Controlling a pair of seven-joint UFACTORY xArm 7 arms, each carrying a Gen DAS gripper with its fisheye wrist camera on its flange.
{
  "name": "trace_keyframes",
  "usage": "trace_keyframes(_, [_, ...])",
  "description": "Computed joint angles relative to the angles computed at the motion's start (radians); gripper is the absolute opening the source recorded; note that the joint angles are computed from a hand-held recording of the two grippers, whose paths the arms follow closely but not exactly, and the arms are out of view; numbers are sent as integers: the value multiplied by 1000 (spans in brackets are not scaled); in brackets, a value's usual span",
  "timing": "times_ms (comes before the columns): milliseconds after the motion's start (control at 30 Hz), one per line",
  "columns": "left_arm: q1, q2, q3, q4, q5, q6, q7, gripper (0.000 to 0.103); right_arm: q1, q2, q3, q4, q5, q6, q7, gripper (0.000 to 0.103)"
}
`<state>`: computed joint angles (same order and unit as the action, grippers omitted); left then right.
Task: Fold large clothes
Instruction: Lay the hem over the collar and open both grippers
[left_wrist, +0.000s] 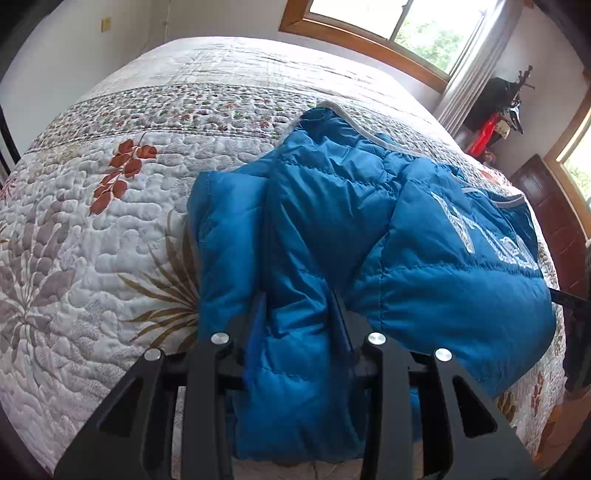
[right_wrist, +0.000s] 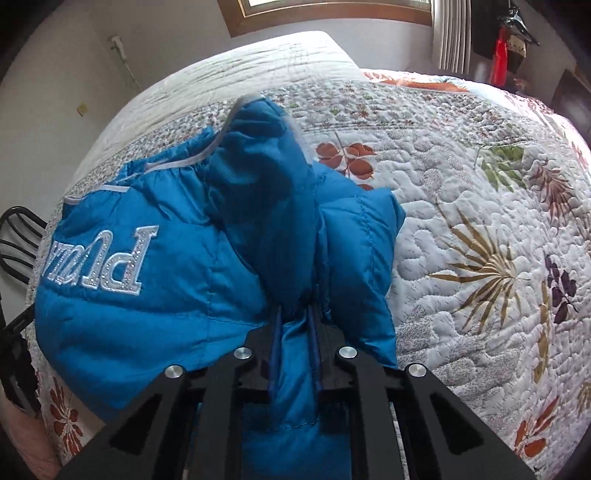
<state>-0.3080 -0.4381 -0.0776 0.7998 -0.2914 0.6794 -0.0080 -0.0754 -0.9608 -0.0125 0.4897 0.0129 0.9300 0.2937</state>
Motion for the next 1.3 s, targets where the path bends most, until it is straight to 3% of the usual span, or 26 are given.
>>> trace_keyframes(67, [33, -51, -22, 2, 41, 16, -68, 33, -36, -76, 55, 1, -38, 20, 54, 16])
trace_keyframes(133, [44, -127, -50, -23, 76, -27, -113, 34, -47, -155, 118, 6, -85, 31, 96, 18])
trace_keyframes(233, [-32, -177, -56, -15, 44, -39, -126, 34, 34, -189, 161, 27, -69, 9, 123, 18])
trace_keyframes(333, [-116, -165, -97, 1, 9, -62, -138, 34, 144, -129, 197, 46, -10, -51, 144, 18])
trace_keyframes(433, [-117, -126, -187, -4, 67, -115, -222, 34, 204, -61, 257, 42, 1, -118, 185, 16])
trace_keyframes(567, [-124, -92, -223, -45, 144, -184, -295, 34, 231, -5, 295, 8, -36, -166, 241, 16])
trace_keyframes(867, [-115, -59, -265, -118, 321, -269, -383, 34, 259, 39, 307, -98, -108, -274, 335, 15])
trace_keyframes(1067, [-206, -64, -167, -144, 236, -299, -334, 33, 295, 32, 262, -123, -113, -309, 342, 14])
trace_keyframes(1200, [-176, -105, -202, -137, 258, -278, -371, 33, 319, -27, 210, -131, -77, -308, 321, 13])
trace_keyframes(1300, [-159, -129, -220, -127, 279, -283, -398, 39, 310, -96, 192, -129, -65, -325, 301, 13])
